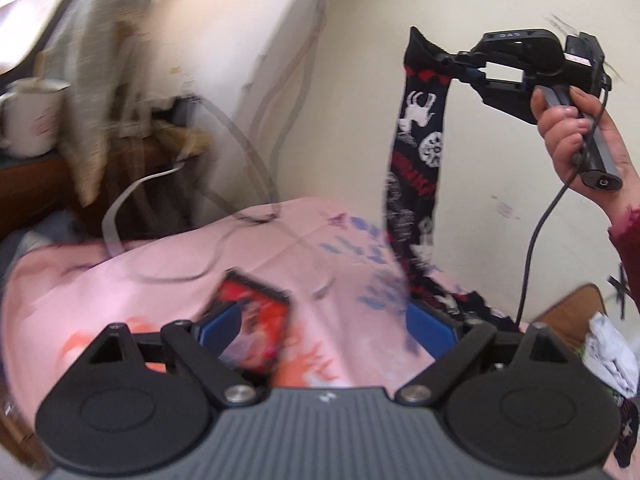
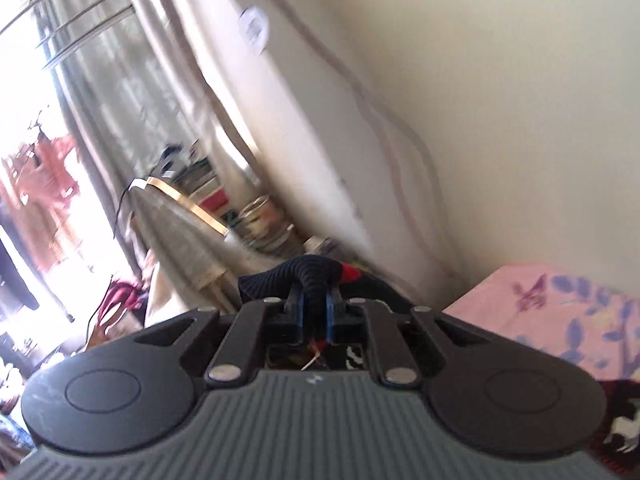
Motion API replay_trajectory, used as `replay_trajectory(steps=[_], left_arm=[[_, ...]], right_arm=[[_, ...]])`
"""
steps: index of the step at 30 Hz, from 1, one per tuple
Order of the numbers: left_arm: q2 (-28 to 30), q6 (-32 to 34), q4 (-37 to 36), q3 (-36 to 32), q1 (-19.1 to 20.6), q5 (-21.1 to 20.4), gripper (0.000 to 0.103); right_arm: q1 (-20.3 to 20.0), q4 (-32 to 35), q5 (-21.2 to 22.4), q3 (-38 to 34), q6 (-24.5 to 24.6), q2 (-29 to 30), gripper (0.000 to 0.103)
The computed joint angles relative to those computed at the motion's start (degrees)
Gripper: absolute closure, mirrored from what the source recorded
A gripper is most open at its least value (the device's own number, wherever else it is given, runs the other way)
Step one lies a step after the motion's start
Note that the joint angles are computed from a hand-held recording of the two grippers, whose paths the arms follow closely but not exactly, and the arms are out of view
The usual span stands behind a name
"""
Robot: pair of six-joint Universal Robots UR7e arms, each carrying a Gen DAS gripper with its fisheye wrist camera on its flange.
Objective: Fold small clothes
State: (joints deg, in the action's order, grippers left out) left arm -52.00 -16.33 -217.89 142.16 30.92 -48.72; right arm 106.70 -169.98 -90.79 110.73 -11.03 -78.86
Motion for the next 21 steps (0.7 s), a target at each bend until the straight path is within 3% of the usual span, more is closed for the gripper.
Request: replay_trajectory(steps=[6, 9, 12, 16, 21], left_arm=[[5.0, 7.1, 3.0, -10.8, 3.2, -8.1, 0.010], [8.2, 7.9, 7.6, -17.8, 5.3, -12.4, 0.010], [12.6, 6.7, 14.1, -26.0, 7.4, -16.6, 0.010], [20.7, 7.0, 22.3, -37.3, 8.6, -18.1, 0.010], [30.9, 7.5, 33.0, -49.6, 8.5, -16.3, 0.014]], right_arm=[[-5.8, -1.7, 2.0, 5.3, -0.6, -10.8, 0.090], [-11.0, -2.2, 3.0, 9.4, -1.6, -18.6, 0.090], [-18.8, -1.4, 5.3, 13.8, -2.4, -27.5, 0.090], [-34.1, 2.2, 13.3, 18.8, -2.6, -39.7, 0.090], [-61.4, 12.0, 32.6, 24.9, -4.3, -52.5, 0.090]])
